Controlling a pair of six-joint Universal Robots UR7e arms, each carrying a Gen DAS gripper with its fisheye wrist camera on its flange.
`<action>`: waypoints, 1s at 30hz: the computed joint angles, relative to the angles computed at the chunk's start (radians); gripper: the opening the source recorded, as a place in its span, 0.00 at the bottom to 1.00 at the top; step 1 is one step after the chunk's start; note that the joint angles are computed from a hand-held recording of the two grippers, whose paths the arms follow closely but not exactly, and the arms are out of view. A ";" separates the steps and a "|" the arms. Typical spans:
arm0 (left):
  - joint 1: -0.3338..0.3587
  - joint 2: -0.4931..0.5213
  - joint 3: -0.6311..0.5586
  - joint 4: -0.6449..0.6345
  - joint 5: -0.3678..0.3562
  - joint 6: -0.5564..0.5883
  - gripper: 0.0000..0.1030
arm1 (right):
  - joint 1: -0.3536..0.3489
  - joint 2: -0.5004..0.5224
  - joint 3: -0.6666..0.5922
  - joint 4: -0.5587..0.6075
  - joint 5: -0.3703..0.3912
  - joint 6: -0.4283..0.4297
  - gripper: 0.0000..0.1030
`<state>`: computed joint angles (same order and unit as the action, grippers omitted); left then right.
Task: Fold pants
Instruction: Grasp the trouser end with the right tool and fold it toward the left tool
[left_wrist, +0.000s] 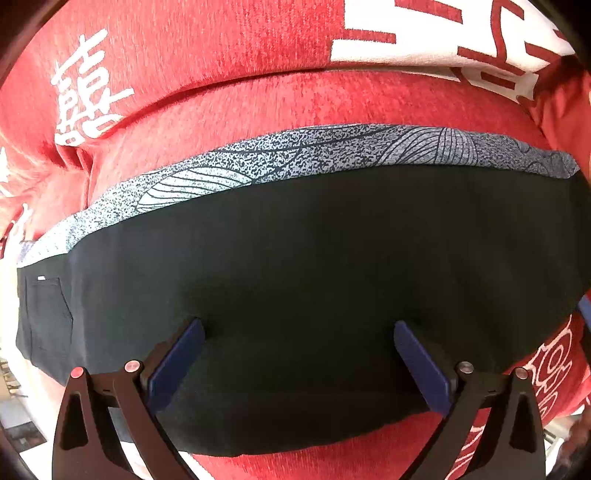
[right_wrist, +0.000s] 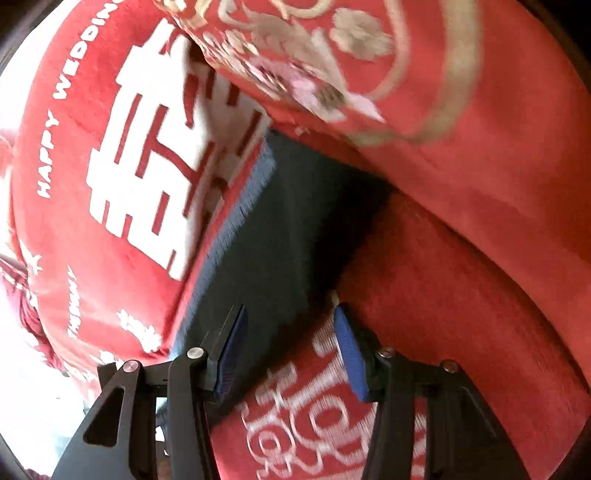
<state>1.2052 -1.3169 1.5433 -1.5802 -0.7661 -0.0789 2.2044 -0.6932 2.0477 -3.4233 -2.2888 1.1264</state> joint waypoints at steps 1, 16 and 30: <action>-0.001 -0.001 0.002 -0.002 0.000 -0.001 1.00 | -0.011 0.007 -0.006 -0.024 0.002 -0.025 0.53; -0.089 0.023 0.046 -0.113 -0.024 0.119 0.72 | -0.007 -0.027 -0.178 0.186 0.014 -0.176 0.13; -0.029 0.007 -0.052 -0.062 -0.137 0.101 0.75 | 0.073 0.055 -0.494 0.624 -0.063 -0.316 0.13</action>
